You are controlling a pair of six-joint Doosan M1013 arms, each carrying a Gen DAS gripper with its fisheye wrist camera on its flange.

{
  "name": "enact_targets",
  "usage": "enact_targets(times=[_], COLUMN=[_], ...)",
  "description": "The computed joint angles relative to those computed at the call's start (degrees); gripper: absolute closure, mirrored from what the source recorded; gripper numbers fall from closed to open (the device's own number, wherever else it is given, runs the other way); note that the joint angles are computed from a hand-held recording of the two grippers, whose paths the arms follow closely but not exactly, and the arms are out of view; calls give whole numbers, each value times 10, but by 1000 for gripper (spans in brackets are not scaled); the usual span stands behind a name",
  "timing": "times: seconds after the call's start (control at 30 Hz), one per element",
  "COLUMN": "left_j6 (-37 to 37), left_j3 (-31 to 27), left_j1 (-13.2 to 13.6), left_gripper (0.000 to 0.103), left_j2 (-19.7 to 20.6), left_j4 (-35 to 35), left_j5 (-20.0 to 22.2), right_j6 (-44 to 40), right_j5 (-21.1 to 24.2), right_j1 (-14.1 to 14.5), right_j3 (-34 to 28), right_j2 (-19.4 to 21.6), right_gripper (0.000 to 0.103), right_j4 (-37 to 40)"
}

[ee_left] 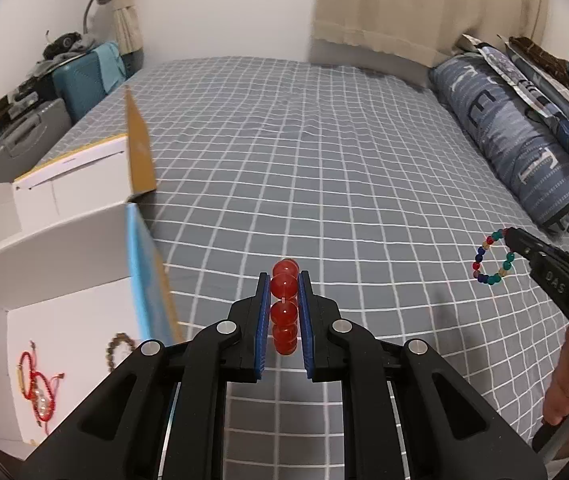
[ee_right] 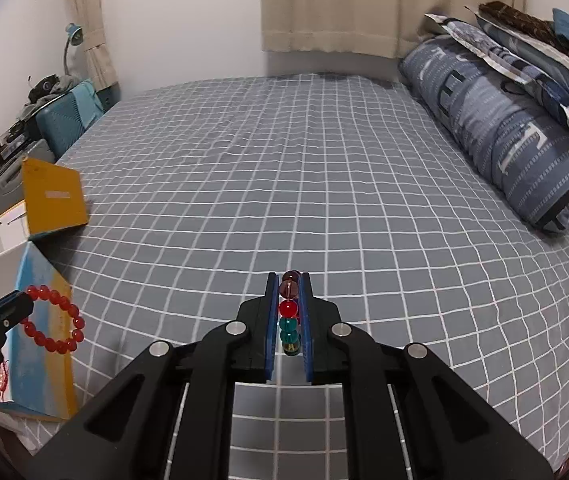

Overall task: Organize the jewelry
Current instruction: 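Lift and carry the red bead and multicolour bracelets with both tools over the box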

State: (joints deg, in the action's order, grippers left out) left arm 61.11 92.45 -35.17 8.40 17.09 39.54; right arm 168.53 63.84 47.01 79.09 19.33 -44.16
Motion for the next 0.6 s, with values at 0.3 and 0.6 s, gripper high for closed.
enact_targets(times=[0.3, 0.6], left_j6=[-28, -72], left_j3=[11, 37], left_j1=[27, 65], left_gripper=[90, 90], left_j2=[-29, -73], left_j4=[28, 65], left_j5=[10, 20], right_j6=[-33, -84], right_j5=[11, 7], right_j1=[23, 49], right_j3=[-68, -159], right_j2=[29, 77], right_gripper=[94, 94], right_j4=[-8, 5])
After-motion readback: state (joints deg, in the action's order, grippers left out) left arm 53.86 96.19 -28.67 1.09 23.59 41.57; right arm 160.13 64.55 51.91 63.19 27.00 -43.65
